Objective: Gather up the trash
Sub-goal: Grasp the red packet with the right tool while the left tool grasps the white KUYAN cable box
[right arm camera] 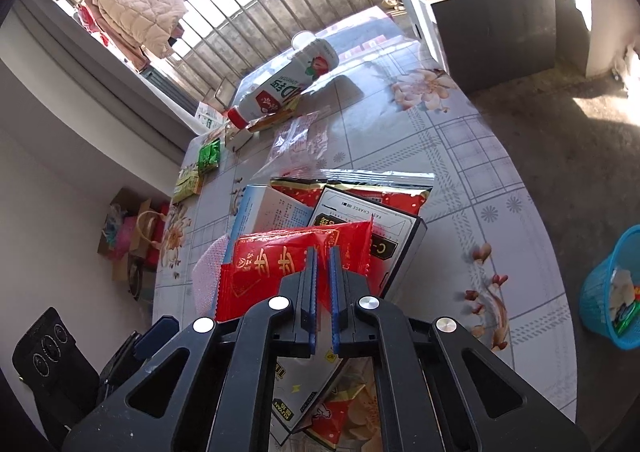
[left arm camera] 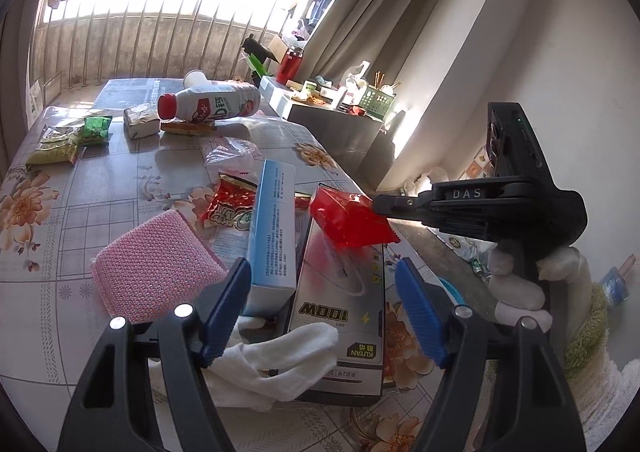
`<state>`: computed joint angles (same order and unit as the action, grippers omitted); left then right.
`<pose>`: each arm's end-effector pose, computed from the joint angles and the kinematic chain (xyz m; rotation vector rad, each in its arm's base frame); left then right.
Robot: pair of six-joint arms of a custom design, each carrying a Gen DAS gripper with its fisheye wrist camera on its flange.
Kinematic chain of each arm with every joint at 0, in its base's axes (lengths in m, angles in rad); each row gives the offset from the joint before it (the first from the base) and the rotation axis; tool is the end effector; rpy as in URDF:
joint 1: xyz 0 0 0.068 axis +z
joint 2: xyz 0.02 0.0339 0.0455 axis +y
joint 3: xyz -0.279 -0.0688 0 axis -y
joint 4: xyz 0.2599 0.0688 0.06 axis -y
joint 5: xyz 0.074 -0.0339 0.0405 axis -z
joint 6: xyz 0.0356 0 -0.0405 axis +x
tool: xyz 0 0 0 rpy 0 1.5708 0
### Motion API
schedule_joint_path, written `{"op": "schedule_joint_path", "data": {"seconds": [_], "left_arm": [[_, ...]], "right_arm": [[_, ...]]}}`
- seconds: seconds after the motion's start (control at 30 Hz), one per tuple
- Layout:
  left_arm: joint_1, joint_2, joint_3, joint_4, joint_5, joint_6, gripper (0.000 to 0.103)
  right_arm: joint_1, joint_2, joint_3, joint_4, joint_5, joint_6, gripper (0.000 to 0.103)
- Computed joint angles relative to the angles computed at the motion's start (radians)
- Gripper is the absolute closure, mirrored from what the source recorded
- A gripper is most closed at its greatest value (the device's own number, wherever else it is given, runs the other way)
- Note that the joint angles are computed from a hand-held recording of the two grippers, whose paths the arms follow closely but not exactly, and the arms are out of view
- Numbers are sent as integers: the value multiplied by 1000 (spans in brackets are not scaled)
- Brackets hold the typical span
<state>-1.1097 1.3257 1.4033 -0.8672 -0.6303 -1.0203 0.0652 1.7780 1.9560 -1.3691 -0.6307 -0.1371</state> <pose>0.1430 -0.2406 0.3912 -0.1965 2.2084 -0.4444 0.3585 0.0444 0.3962 -0.4285 2.5935 0.8372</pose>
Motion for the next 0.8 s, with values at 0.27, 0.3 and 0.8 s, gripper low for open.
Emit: {"op": "schedule_joint_path", "data": {"seconds": [0.27,0.3,0.8], "left_arm": [[-8,151,135,-45,102,83,27],[-8,178,160,-66,104,84,27],[125,441,429,-230,229,128,23]], "right_arm": [[-134,-57,-34,-22,-90,-30,100],[-158,-62,-34,-31,-102,-40,100],[-369,-58,-51,-105,-221,-132,100]]}}
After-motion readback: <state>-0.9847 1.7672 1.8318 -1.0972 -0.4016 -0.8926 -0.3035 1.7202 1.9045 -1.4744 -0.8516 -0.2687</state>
